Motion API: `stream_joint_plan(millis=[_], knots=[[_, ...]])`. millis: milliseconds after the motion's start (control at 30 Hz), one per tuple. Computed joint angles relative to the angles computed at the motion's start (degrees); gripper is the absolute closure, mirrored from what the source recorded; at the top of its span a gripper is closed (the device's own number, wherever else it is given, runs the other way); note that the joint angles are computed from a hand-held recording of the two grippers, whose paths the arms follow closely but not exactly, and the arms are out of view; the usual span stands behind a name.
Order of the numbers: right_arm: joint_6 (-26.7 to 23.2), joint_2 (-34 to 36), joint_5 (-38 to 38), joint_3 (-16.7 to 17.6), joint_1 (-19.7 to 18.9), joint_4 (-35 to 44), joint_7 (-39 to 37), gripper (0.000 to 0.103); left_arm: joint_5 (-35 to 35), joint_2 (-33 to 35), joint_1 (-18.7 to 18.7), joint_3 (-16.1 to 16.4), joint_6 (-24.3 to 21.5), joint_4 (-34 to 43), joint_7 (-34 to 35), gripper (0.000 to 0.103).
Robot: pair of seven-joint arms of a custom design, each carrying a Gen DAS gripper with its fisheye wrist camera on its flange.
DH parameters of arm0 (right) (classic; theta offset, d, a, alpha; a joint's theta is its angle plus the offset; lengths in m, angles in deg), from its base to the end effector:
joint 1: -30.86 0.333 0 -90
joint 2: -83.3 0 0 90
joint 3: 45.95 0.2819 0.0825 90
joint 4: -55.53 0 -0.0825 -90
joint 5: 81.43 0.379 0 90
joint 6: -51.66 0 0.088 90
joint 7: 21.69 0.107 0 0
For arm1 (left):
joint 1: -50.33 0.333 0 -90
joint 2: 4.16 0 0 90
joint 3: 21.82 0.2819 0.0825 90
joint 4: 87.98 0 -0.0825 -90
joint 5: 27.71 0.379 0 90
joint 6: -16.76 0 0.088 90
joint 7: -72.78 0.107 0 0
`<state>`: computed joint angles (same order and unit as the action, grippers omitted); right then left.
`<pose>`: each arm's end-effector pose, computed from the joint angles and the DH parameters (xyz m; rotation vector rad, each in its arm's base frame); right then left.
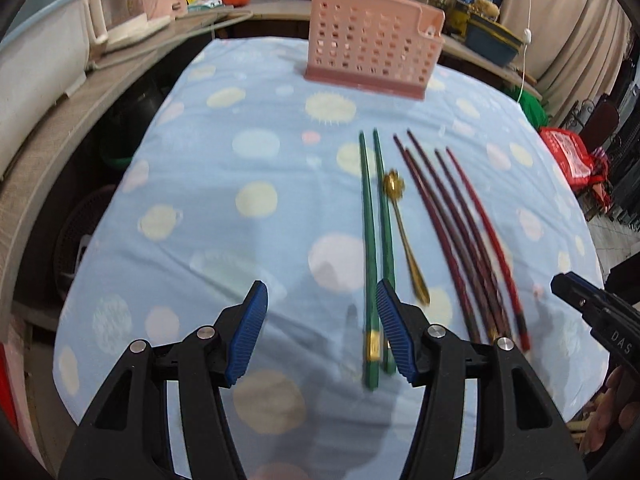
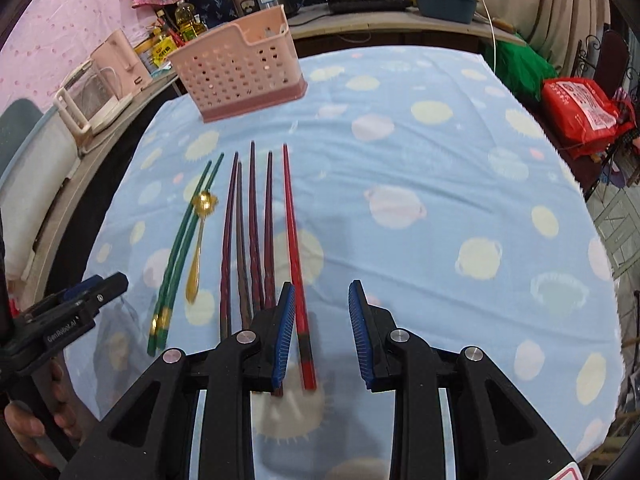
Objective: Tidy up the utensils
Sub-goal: 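Grasp a green chopstick with the left tool while the right tool grasps a red chopstick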
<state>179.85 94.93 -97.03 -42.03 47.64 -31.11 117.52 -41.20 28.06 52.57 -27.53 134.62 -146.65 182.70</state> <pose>0.6163 0.2198 0.5720 -1.4668 2.1914 -0.4431 0.7260 -0.0338 0.5521 -1.6622 2.3016 -0.7362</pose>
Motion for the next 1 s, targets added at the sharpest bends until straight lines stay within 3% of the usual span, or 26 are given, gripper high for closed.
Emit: stream_joint_plan(millis=[133,267,800,1000], knots=[[0.27,-0.86,0.53,0.33,0.3,-2.0,0.46,0.076,-0.97,-5.1,0.51,-0.21,1.61,-9.17,2.41,0.05],[0.67,-2.06,0.64,0.47,0.51,-4.11,1.16,0.076,-1.7,-7.75,0.54,-0.06,2.33,-13.52,4.3,0.05],[0.7,-1.01,1.92,0.67,0.42,-3.72,0.39,0.076,0.34,-7.62,-0.98,0.76,4.87,-14.99,4.29,0.055],[0.37,0.12,2.43,0.7,0.42,-2.79,-0.37,0.076,0.7,-7.75,-1.05,0.84,6.04,-15.47,4.54,0.067]])
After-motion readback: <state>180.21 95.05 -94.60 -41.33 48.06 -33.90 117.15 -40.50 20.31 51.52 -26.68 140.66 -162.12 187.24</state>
